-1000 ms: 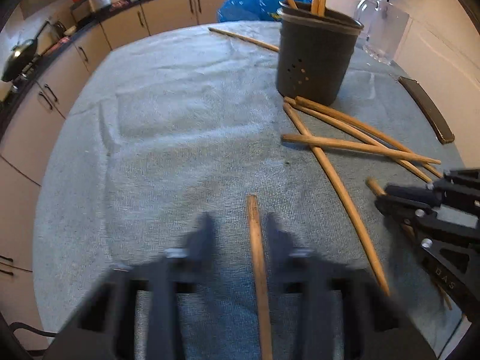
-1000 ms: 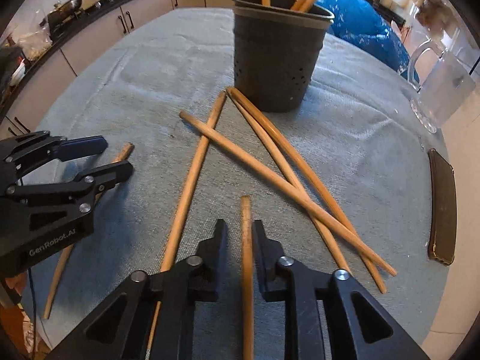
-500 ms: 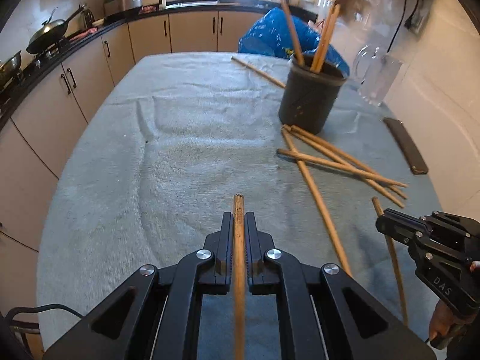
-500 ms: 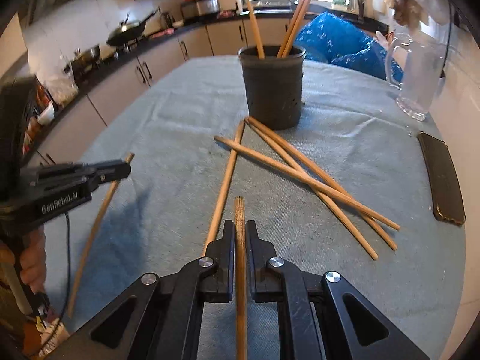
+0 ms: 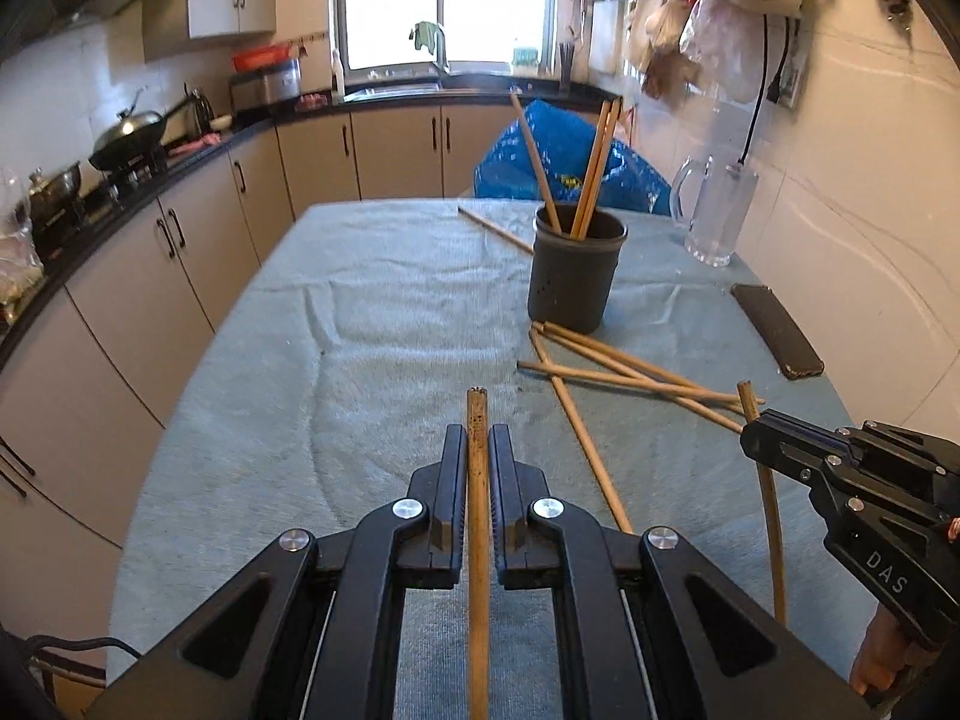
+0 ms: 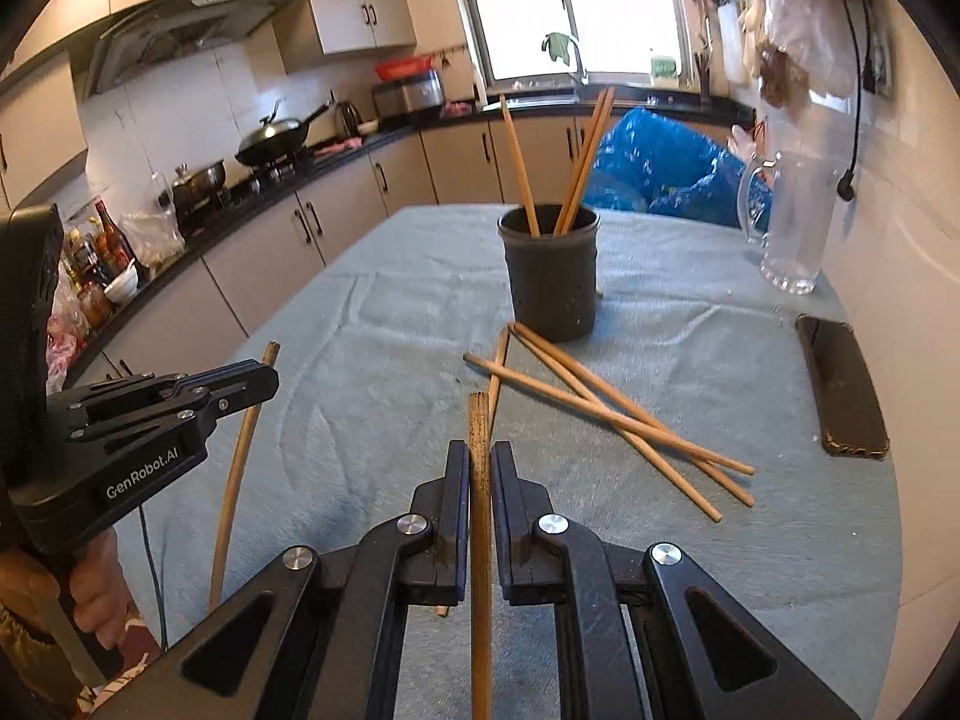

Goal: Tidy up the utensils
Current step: 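Lift both held chopsticks over the black holder cup and open both grippers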

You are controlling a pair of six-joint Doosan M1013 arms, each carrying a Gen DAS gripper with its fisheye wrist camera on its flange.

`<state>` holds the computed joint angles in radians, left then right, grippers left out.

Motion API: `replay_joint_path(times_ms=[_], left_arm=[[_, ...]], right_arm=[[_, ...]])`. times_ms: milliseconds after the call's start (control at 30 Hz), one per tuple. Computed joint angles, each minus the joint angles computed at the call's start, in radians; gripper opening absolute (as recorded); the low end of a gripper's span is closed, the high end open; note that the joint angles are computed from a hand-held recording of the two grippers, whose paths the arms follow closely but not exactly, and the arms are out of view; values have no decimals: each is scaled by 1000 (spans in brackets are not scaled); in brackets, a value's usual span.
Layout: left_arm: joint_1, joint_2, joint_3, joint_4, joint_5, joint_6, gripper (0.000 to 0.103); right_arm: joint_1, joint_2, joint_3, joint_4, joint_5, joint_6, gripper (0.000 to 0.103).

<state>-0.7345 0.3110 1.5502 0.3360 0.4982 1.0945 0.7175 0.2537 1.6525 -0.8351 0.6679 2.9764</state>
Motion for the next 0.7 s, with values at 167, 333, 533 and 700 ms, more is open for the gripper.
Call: replay_joint_path(times_ms=[167,333,533,700], left_arm=[[-13,-24,23,88,-32,-73,6],[-22,-31,27,131,-43,-103,6],[-21,-27,15,117,-49,-82,6],[-15,-16,-6,98,-57,-65,7]], right_arm=[[13,-15,13,-74,13,91,7],[11,-28,22,-125,18,153,7],[1,-37,23,-170,5,203,7],[-13,-41,20,-204,-16,249,7]])
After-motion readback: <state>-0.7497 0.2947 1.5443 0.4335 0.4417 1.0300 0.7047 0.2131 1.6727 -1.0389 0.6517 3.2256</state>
